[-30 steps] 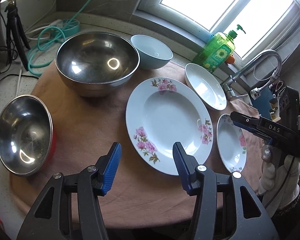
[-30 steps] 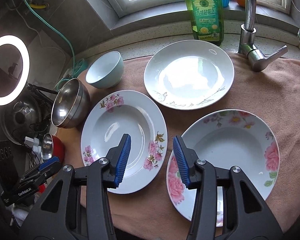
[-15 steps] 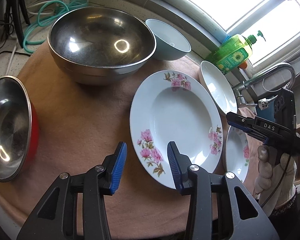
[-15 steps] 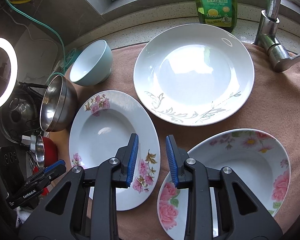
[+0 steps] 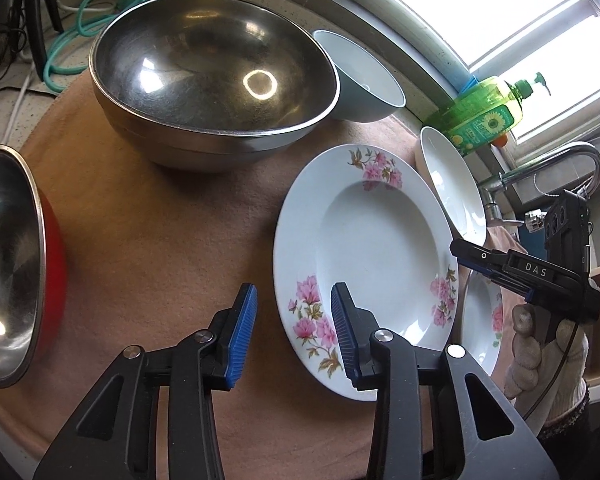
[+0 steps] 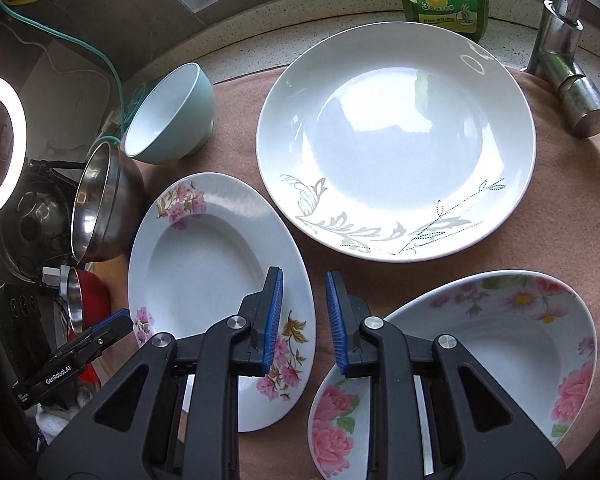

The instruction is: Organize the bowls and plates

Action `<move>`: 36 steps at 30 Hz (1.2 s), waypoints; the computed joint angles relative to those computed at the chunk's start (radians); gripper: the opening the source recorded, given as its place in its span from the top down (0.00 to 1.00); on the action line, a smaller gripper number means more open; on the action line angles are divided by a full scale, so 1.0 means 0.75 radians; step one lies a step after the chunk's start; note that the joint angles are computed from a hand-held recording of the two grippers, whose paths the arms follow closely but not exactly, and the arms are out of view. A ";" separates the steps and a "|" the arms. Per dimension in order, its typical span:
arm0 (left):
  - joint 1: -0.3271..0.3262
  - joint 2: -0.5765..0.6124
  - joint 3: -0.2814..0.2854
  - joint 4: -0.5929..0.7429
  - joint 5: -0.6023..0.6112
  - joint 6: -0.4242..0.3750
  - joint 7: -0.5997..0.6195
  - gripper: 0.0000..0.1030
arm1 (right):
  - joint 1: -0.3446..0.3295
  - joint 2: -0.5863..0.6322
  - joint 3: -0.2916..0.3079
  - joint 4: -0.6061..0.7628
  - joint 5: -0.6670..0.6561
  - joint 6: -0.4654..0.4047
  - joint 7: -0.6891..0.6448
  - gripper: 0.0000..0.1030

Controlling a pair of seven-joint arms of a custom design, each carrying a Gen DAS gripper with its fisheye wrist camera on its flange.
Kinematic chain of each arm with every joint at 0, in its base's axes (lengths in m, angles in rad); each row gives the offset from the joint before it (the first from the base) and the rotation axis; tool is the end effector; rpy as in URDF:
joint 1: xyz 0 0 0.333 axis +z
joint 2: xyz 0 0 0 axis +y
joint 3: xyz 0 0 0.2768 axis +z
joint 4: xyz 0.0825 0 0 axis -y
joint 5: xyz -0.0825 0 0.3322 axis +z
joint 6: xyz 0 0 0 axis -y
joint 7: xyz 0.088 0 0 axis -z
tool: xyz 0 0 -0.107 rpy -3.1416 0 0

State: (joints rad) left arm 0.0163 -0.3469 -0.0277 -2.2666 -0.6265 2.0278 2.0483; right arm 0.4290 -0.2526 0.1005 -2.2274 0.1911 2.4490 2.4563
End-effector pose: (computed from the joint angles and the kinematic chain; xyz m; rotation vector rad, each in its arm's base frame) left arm 0.4263 -0.0392 0.4983 1.7535 -2.2229 0.7819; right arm 0.4092 0.2431 0.5113 -1.3889 2.2656 0.1247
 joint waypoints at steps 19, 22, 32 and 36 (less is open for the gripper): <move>-0.002 0.045 -0.015 0.022 -0.001 -0.030 -0.020 0.79 | 0.001 0.044 -0.001 0.046 0.038 -0.025 -0.077 0.83; -0.005 0.046 -0.015 0.021 0.001 -0.024 -0.018 0.79 | -0.002 0.051 0.002 0.059 0.029 -0.040 -0.081 0.83; -0.005 0.036 -0.017 0.013 0.021 -0.019 -0.021 0.79 | -0.002 0.085 0.025 0.127 -0.041 -0.108 -0.066 0.83; -0.002 0.024 -0.013 0.006 0.034 -0.025 -0.021 0.79 | 0.004 0.097 0.035 0.148 -0.058 -0.125 -0.061 0.83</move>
